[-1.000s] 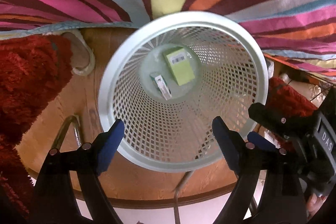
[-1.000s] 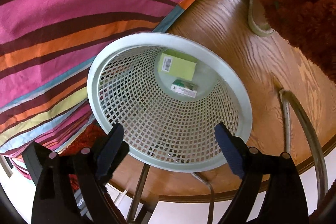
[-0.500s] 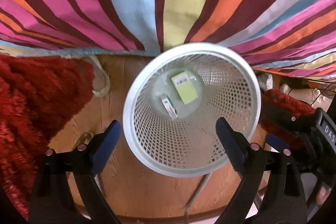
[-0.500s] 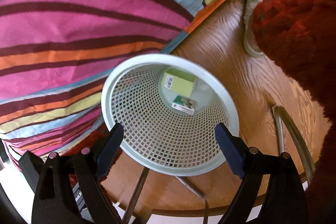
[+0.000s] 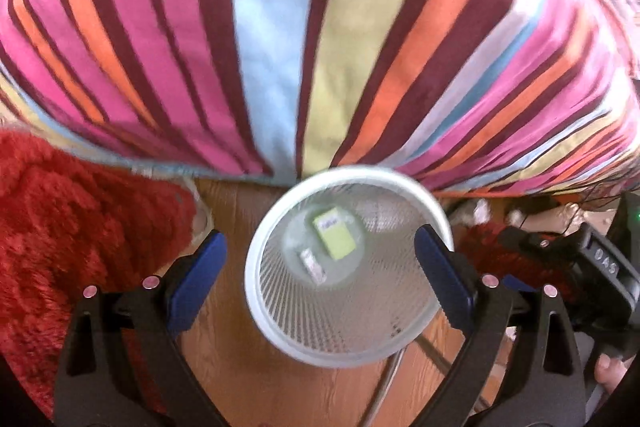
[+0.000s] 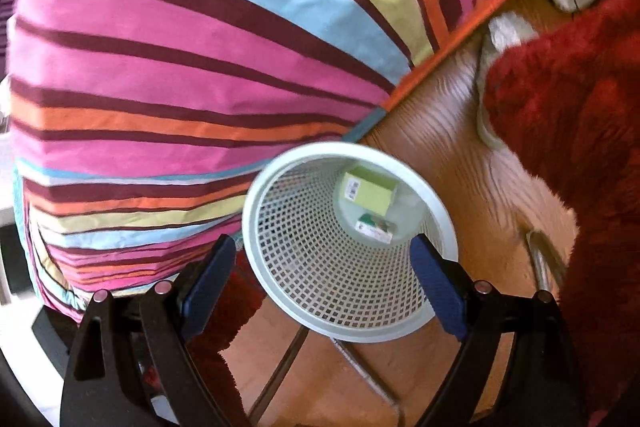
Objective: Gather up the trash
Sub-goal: 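Move both tools back toward the items on the bed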
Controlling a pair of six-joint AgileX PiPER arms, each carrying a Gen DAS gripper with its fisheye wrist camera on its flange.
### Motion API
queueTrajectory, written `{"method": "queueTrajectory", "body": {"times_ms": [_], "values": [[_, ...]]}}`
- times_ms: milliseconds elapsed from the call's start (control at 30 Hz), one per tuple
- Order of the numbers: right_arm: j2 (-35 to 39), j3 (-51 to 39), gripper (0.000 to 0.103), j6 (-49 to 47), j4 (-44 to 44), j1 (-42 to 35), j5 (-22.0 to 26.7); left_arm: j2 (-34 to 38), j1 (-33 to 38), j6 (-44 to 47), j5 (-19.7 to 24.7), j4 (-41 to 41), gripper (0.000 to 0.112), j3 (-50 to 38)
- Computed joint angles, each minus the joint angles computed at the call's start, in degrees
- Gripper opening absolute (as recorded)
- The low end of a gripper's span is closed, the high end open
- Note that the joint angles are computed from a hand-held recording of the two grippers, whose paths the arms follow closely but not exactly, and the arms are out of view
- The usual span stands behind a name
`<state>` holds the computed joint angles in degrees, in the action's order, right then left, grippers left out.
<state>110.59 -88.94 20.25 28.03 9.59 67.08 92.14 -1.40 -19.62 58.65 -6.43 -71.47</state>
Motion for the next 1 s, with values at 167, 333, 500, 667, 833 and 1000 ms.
{"method": "queueTrajectory", "body": {"times_ms": [167, 333, 500, 667, 833, 1000], "values": [[-3.7, -1.1, 0.084, -2.1, -2.1, 1.1, -1.5, -4.1, -2.0, 2.2, -4.4, 1.6, 0.092, -0.3], [-11.4, -2.4, 0.084, -2.6, -12.9, 5.4, -8.9, -9.1, -3.4, 2.1, -7.9, 4.9, 0.092, -1.7], [-17.4, -2.7, 0.084, -0.1, -27.4, 10.6, -17.4, -12.1, -5.6, -5.1, -9.3, 17.7, 0.092, -3.4], [-17.9, -5.0, 0.084, -1.4, -30.7, 11.5, -21.5, -11.3, -4.0, -3.2, -9.3, 18.4, 0.092, -6.8], [-12.8, -14.3, 0.084, -5.5, -28.9, 9.3, -17.8, -8.8, -3.5, 1.5, -11.2, 18.7, 0.092, -10.6], [-6.4, -25.0, 0.084, -8.1, -28.2, 7.9, -12.1, -1.0, -1.3, 6.7, -8.5, 15.8, 0.092, -20.2]]}}
